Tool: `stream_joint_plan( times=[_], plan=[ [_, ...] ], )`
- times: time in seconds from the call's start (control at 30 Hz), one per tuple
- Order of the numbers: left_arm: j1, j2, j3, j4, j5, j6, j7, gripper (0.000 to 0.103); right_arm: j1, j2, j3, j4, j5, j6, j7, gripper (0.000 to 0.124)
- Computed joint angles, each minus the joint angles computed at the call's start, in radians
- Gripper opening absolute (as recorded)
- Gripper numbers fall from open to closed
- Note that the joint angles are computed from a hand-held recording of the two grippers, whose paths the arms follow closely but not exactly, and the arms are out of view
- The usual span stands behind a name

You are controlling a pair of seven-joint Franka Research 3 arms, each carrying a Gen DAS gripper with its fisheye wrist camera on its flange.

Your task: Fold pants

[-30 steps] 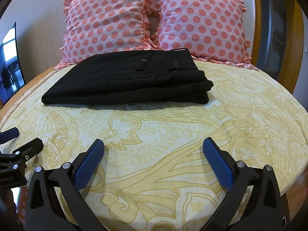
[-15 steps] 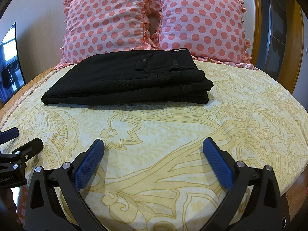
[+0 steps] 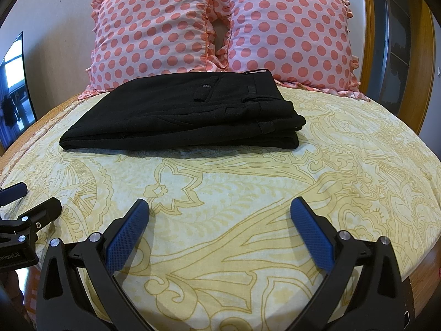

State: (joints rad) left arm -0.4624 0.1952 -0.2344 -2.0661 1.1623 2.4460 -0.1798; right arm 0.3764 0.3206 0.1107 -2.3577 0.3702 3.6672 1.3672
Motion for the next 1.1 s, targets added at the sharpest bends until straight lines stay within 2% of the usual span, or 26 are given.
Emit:
stream_joint_plan(
  times=[1.1],
  plan=[
    [0.01, -0.004, 0.002, 0.002, -0.062, 0.019, 0.061, 0.101, 0.002, 0.001, -0.001, 0.0, 0.001, 0.002, 0.0, 0.102]
  ],
)
